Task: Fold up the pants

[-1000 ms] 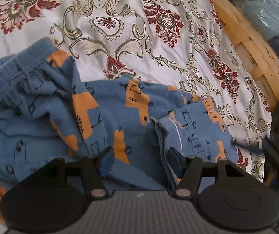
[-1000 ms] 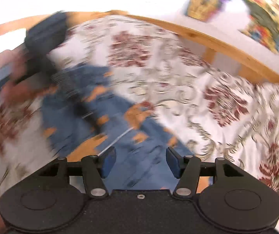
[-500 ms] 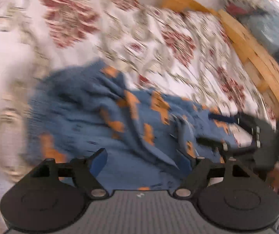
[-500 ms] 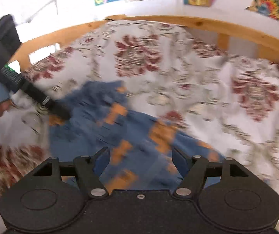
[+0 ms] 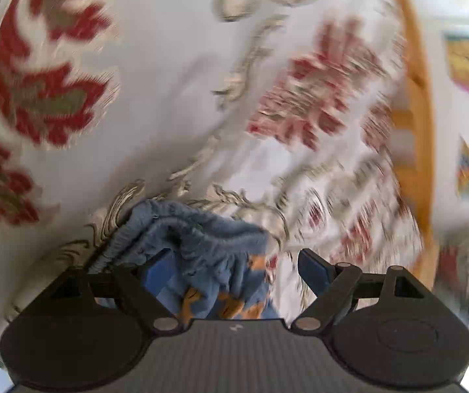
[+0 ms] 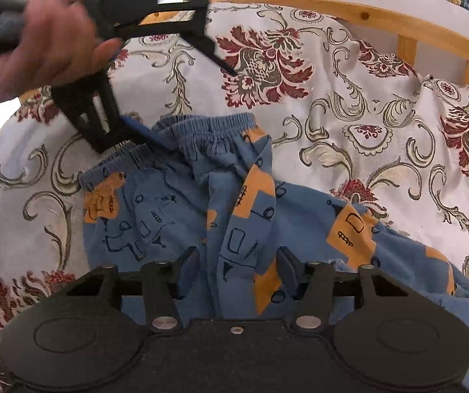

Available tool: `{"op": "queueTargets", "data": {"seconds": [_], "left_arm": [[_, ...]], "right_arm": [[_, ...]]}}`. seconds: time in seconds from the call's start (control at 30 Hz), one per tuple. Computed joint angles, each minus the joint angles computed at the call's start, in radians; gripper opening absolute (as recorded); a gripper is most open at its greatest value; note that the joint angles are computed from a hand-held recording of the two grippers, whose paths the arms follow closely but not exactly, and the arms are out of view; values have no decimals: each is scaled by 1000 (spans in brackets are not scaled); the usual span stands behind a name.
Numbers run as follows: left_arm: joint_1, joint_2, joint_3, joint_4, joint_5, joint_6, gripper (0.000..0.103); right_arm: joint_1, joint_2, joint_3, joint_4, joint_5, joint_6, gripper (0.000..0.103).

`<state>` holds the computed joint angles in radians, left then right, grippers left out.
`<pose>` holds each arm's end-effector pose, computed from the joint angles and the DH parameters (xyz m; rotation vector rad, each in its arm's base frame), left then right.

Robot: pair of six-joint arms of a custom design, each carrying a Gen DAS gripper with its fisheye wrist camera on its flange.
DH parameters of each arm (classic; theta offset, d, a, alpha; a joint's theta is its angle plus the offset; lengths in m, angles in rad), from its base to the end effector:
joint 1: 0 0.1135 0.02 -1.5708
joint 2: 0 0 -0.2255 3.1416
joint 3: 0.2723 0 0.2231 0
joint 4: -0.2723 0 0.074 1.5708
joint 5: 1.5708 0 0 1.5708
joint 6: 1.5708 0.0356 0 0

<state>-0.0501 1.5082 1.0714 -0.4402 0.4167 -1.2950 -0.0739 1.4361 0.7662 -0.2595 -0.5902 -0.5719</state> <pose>0.2930 -0.0291 0.2201 -1.3855 2.2795 -1.0389 0.2581 0.0008 0.1676 -0.8007 2.1960 0.4253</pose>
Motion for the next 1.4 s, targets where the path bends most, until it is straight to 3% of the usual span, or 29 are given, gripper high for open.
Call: {"op": "queueTargets", "data": {"seconds": [0.07,0.13,0.17,0.33,0.43,0.57,0.63,0.67,0.73,0.77,0.8,0.87,0.97,1.07,1.13,1.2,1.33,1.37,1.4], "left_arm": [[-20,37,23,19,-35,-57,85],[-30,53,28,32,-68,-119,84],[-27,61,29,39,-67,-135,79],[-2,82,43,-30,-72,-141,36],[13,46,-11,-12,-77,-111,26],[15,-7,-31,-43,-61,55,24],[28,-59,-68,-34,4,191,24],[44,-73,-78,-37,64,286,27],[80,-84,-79,-91,176,467,35],[88,-98,-72,-152,175,529,45],[89,-109,-58,-218,152,585,47],[100,-160,-73,-276,155,649,49],[103,-252,-103,-304,150,659,59],[40,-297,-78,-373,18,653,56],[-30,-304,-41,-443,-121,615,54],[-121,-297,-16,-484,-254,579,51],[-231,-257,9,-490,-394,561,51],[-260,-241,22,-502,-430,567,44],[-292,-213,43,-516,-477,576,19]], "right_arm": [[3,-10,-14,9,11,-2,19],[0,-32,-38,22,3,-6,12],[-3,-47,-52,24,-4,-15,4],[-19,-168,-132,21,-53,-70,3],[-37,-294,-213,3,-87,-177,3],[-91,-430,-298,-68,-155,-382,3],[-97,-456,-330,-101,-150,-497,8],[-96,-456,-339,-118,-145,-543,21],[-114,-461,-350,-151,-175,-602,31],[-125,-459,-337,-178,-193,-609,32],[-142,-455,-315,-215,-214,-604,33],[-167,-409,-243,-268,-253,-544,40],[-178,-289,-113,-265,-283,-346,53],[-152,-149,1,-170,-259,-102,54],[-109,-6,106,-143,-232,34,54],[-81,132,214,-167,-220,129,50],[-65,218,272,-172,-230,224,19],[-67,210,262,-168,-246,229,10],[-73,196,246,-158,-267,228,7]]}}
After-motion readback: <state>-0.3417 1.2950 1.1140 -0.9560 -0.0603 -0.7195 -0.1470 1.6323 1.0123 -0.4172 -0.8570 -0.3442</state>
